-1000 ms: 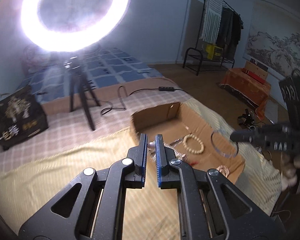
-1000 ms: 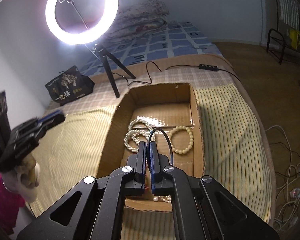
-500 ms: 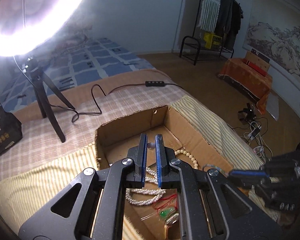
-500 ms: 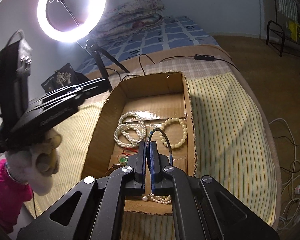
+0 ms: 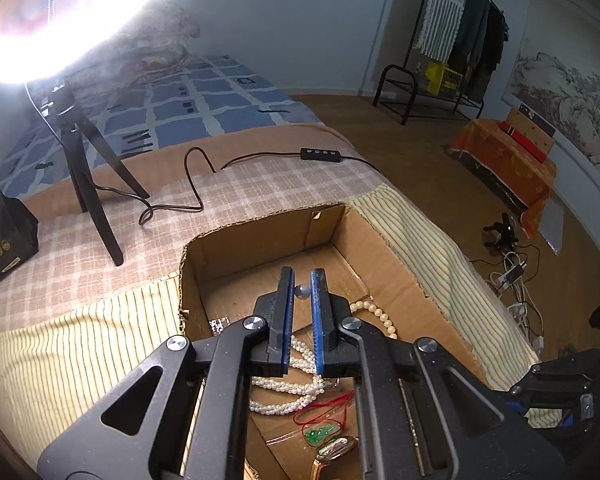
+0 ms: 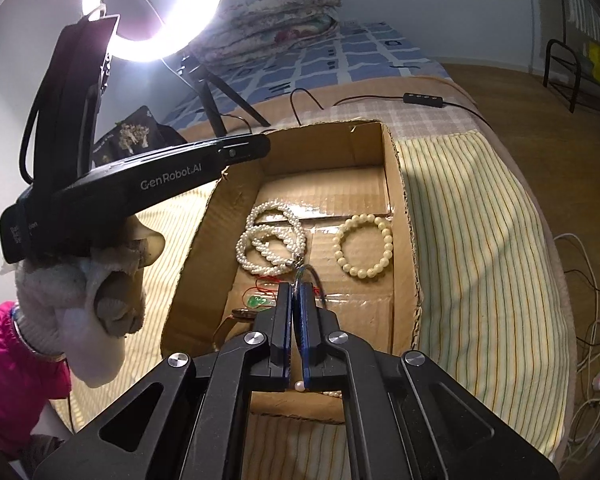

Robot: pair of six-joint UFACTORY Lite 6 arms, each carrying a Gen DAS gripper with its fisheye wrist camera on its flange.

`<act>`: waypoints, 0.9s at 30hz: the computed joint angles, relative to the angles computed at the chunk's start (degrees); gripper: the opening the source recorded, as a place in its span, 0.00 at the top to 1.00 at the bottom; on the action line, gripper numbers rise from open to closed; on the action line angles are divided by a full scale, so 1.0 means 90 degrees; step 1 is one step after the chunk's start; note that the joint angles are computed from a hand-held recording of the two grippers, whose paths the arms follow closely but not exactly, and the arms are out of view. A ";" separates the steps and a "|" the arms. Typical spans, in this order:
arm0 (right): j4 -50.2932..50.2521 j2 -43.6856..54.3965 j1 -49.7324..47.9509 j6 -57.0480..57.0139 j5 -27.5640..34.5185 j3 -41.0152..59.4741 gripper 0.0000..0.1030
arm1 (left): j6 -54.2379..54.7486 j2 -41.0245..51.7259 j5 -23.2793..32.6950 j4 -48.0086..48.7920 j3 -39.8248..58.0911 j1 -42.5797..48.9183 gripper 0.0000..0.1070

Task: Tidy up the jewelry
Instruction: 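Open left tool to drop the pearl bead while right tool releases the bangle in the box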

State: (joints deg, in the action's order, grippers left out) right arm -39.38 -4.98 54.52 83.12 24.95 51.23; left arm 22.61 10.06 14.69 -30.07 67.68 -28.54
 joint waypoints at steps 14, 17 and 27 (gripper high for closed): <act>-0.0315 0.0004 0.0612 0.0509 0.0977 0.0424 0.67 | -0.0381 -0.0727 0.0161 0.0260 -0.0239 0.0045 0.67; -0.0328 0.0059 0.0701 0.0573 0.1154 0.0565 0.67 | -0.0416 -0.0962 0.0262 0.0274 -0.0314 0.0098 0.67; -0.0438 0.0089 0.1444 0.0874 0.2177 0.1154 0.66 | -0.1058 -0.2150 0.0696 0.0969 -0.0768 0.0222 0.67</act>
